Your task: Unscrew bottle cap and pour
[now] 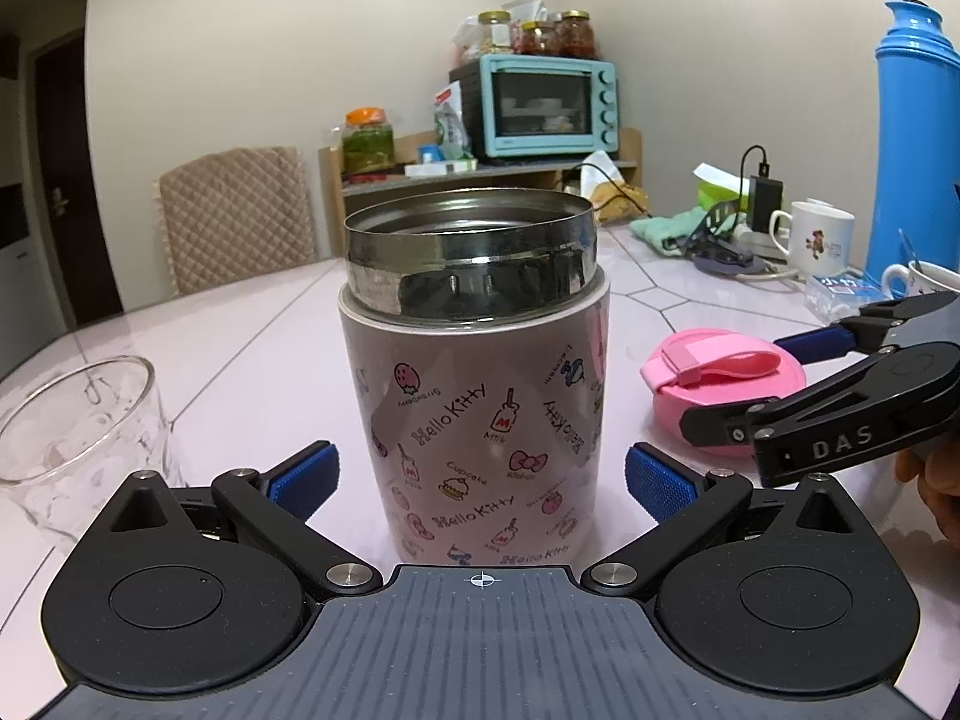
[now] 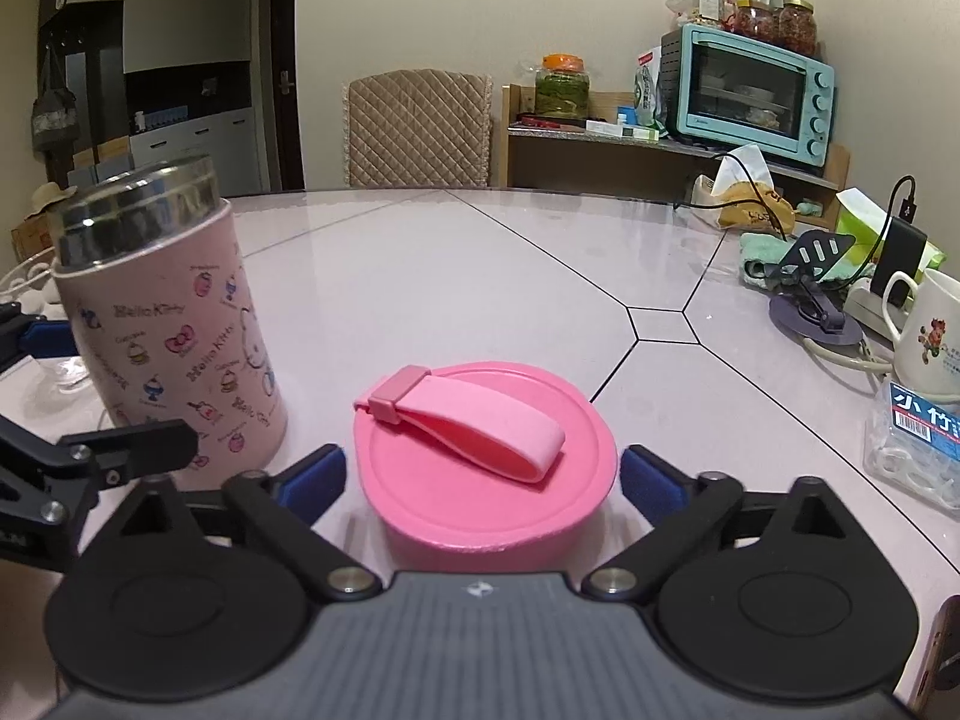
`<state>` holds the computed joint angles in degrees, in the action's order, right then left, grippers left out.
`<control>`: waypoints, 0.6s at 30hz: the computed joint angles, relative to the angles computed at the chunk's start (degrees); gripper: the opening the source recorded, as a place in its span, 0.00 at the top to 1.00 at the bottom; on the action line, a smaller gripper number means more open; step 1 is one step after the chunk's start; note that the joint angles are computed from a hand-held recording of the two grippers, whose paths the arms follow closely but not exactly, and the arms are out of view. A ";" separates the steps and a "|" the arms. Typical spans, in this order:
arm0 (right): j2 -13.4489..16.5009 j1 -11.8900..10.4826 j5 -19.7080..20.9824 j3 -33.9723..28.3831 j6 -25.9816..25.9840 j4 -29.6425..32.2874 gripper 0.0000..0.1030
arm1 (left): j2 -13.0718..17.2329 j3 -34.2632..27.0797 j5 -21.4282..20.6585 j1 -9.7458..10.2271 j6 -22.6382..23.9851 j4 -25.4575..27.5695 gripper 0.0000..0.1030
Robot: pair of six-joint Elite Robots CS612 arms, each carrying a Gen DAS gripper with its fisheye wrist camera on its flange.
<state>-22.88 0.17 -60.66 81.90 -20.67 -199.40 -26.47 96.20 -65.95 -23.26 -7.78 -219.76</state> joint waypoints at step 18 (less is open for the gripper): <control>-5.36 -3.86 5.94 11.23 7.83 -11.31 0.00 | -2.18 5.39 6.85 -4.03 -7.86 -0.79 0.00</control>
<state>-28.24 -3.68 -54.72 93.13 -12.84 -210.71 -28.65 101.60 -59.10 -27.28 -15.64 -220.55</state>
